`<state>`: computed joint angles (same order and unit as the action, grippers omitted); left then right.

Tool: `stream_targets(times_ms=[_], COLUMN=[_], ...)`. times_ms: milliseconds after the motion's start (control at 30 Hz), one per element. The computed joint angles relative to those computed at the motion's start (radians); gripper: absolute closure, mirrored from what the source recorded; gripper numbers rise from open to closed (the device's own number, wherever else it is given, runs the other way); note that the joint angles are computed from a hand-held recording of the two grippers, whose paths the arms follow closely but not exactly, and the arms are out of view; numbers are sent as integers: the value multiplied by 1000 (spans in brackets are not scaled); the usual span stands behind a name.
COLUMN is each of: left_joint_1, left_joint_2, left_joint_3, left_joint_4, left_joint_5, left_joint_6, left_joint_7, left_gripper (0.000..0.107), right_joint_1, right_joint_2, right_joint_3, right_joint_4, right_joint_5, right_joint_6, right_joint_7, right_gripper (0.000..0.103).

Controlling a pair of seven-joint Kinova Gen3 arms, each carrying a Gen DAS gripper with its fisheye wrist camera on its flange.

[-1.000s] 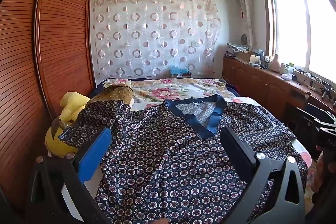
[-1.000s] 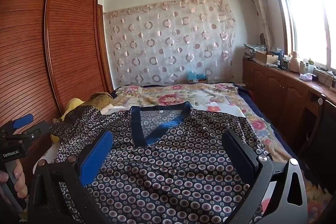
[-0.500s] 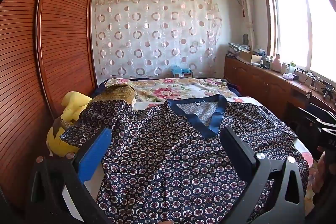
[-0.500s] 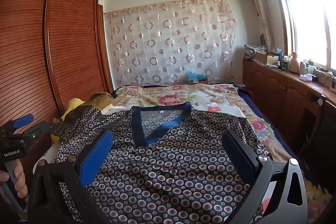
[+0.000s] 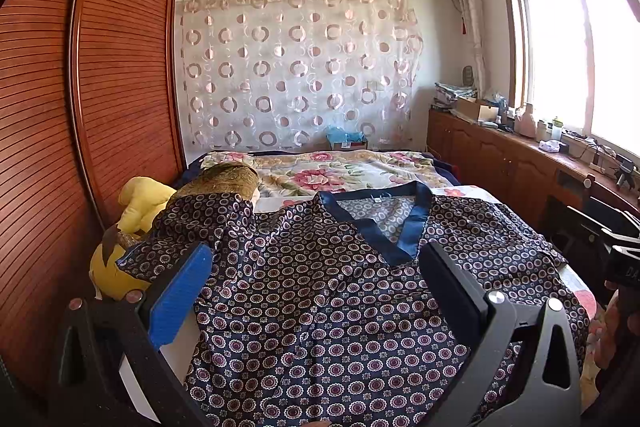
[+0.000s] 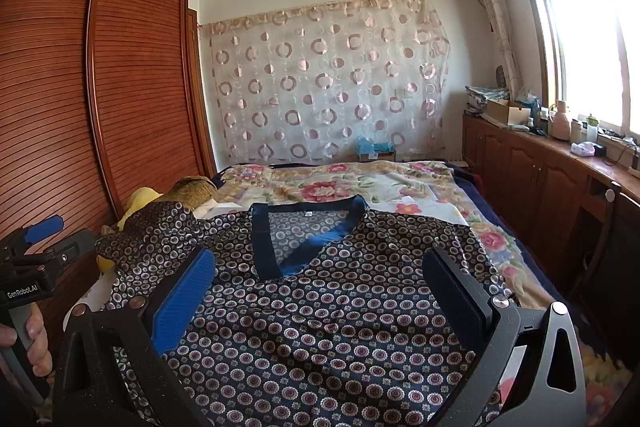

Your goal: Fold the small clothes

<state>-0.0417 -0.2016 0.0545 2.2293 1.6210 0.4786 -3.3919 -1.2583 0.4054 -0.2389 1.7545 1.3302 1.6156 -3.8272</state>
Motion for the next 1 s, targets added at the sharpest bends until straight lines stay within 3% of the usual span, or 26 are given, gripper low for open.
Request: stream_targets(times_ms=[367, 1000], left_joint_1=[16, 26], left_joint_2=[-23, -24], left_joint_3=[-27, -30], left_joint_4=[-21, -18], left_joint_5=[-74, -65], left_joint_6=[10, 3], left_joint_7=[73, 62], left_gripper=[4, 4], right_joint_1=[-3, 1], right_joint_2=[2, 6], right_joint_3=[1, 3], right_joint_4=[-4, 4], right_joint_5=[-1, 5], right_joint_6=[3, -3], right_joint_7=[4, -7], right_gripper=[0, 0])
